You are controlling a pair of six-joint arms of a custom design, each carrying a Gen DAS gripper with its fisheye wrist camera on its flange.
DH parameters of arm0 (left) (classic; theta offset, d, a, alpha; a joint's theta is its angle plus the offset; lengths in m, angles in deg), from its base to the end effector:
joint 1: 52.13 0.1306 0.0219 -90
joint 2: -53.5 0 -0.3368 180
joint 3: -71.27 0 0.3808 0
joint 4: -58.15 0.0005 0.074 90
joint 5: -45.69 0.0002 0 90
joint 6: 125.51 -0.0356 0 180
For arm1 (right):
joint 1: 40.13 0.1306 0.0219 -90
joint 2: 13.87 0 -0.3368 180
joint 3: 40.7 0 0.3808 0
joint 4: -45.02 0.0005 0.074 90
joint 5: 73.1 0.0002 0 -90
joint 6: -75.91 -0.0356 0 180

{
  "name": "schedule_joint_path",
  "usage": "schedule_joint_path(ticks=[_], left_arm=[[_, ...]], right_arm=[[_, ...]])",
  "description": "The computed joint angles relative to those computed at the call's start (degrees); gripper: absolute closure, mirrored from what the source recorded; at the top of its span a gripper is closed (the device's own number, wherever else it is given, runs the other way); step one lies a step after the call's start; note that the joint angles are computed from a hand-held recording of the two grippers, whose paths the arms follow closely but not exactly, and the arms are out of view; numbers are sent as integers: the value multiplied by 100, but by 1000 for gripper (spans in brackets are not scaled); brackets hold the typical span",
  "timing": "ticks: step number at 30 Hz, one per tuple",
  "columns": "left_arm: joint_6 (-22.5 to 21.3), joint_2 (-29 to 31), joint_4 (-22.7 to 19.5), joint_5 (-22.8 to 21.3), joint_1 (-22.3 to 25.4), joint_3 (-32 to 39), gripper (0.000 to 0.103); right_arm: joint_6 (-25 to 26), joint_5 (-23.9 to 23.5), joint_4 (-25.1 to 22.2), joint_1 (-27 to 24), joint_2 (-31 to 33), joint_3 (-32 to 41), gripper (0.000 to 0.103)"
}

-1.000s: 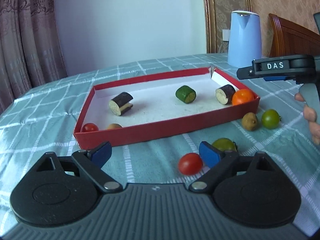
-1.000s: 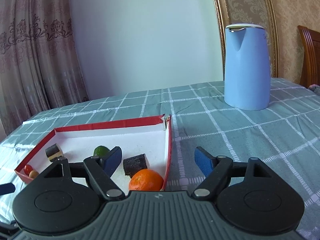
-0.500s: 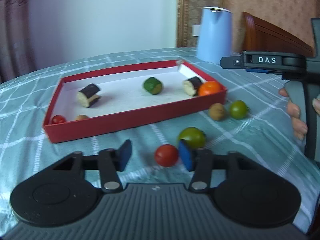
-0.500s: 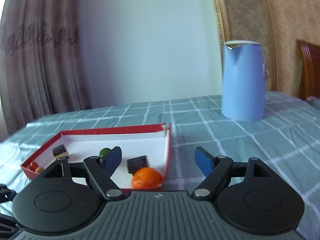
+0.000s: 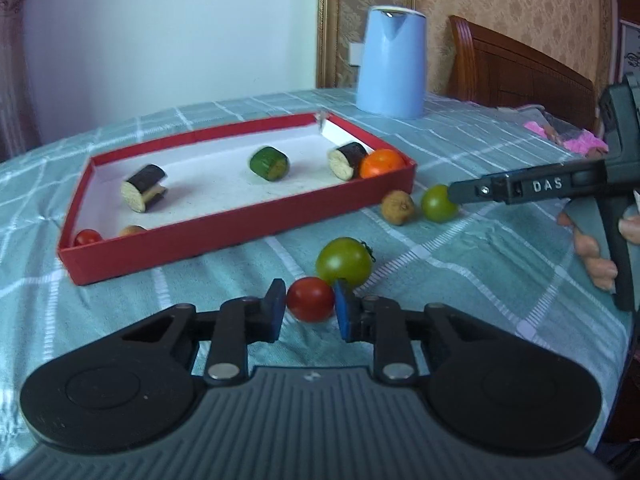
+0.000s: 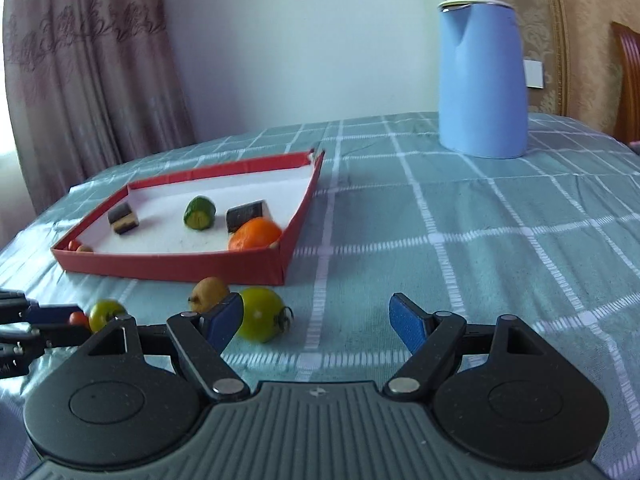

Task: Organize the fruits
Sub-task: 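Withdraw both grippers from the tray toward the remaining produce, then grasp the red cherry tomato with the left gripper while the right grasps a green tomato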

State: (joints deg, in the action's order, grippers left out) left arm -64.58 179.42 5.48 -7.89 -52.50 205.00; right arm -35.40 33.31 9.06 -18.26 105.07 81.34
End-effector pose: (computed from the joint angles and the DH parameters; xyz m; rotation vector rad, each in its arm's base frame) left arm 0.6692 -0.0260 0.3826 0.8476 2.0456 -0.4732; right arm 0.6126 0.2345 0.3871 0.1557 2.1157 0.1402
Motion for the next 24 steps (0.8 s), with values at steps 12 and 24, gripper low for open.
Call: schedule_joint_path(ticks=[12, 24], left_arm=[[99, -85, 217, -319, -46, -157, 81], [756, 53, 339, -627, 24, 51, 81]], right_arm=[[722, 21, -161, 103, 287, 419, 23], [1096, -49, -928, 236, 871, 1324, 32]])
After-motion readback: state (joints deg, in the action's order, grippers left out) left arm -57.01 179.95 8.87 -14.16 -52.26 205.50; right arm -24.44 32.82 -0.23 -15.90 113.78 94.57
